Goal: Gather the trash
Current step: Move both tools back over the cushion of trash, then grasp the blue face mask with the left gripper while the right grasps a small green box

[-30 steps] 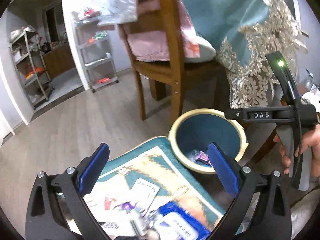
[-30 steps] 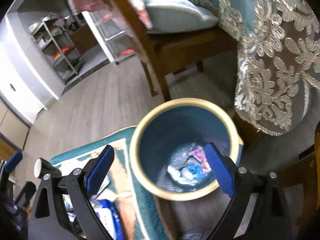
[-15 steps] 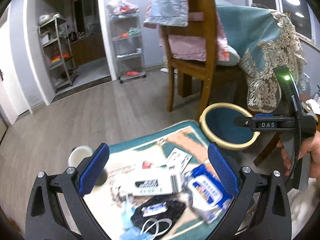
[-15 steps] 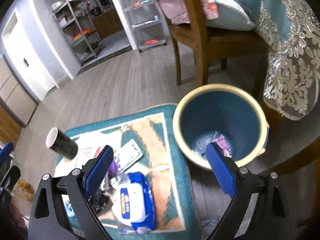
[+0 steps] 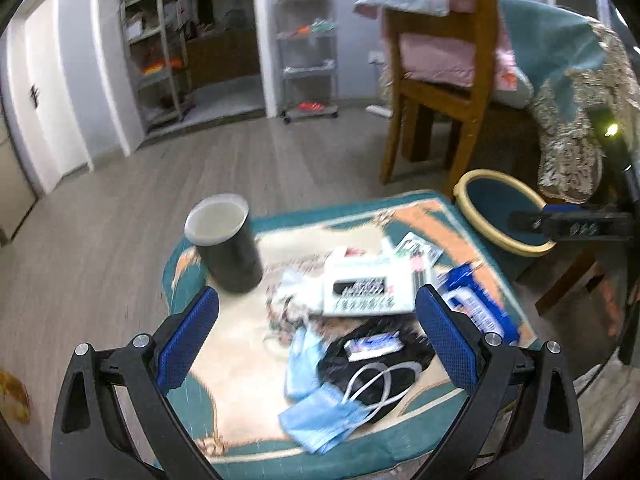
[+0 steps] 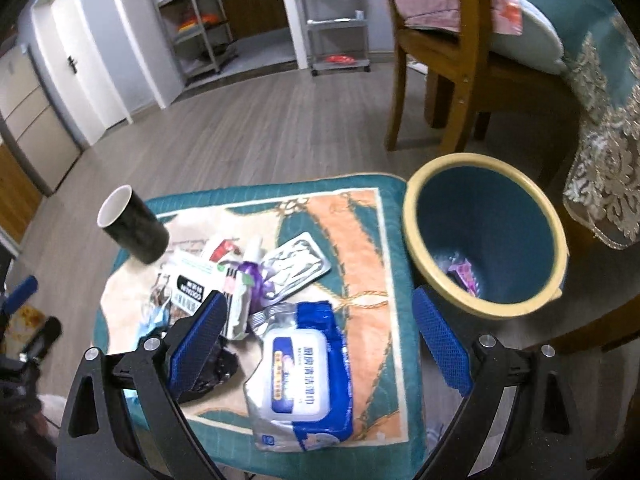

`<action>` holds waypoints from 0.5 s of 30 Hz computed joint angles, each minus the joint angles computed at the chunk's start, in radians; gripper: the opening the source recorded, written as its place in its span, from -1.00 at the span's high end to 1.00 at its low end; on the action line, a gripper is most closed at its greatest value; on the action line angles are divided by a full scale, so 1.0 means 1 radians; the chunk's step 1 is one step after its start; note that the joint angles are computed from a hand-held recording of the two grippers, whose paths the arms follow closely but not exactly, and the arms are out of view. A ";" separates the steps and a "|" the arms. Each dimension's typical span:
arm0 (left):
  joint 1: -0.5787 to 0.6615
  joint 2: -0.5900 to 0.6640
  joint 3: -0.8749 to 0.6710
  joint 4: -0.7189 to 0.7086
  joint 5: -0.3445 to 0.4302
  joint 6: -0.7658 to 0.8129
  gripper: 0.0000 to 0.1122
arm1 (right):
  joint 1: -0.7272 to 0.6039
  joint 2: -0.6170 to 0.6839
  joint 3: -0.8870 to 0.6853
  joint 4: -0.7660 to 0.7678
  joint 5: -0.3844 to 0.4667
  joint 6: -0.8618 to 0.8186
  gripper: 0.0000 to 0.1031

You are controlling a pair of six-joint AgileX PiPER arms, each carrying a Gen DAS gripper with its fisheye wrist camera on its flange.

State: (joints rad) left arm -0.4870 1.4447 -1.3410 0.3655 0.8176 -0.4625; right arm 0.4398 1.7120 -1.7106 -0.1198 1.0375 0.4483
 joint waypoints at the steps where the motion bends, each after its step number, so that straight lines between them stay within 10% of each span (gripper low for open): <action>1: 0.009 -0.001 0.017 -0.001 -0.005 -0.008 -0.73 | 0.002 0.005 -0.006 0.004 0.000 0.002 -0.81; 15: 0.016 -0.015 0.254 -0.024 -0.084 0.005 -0.73 | 0.063 0.212 -0.203 0.056 0.056 0.040 -0.81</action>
State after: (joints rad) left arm -0.4711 1.4293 -1.0867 0.3412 0.7332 -0.4578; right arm 0.5025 1.9245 -1.9138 -0.0639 1.0930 0.4880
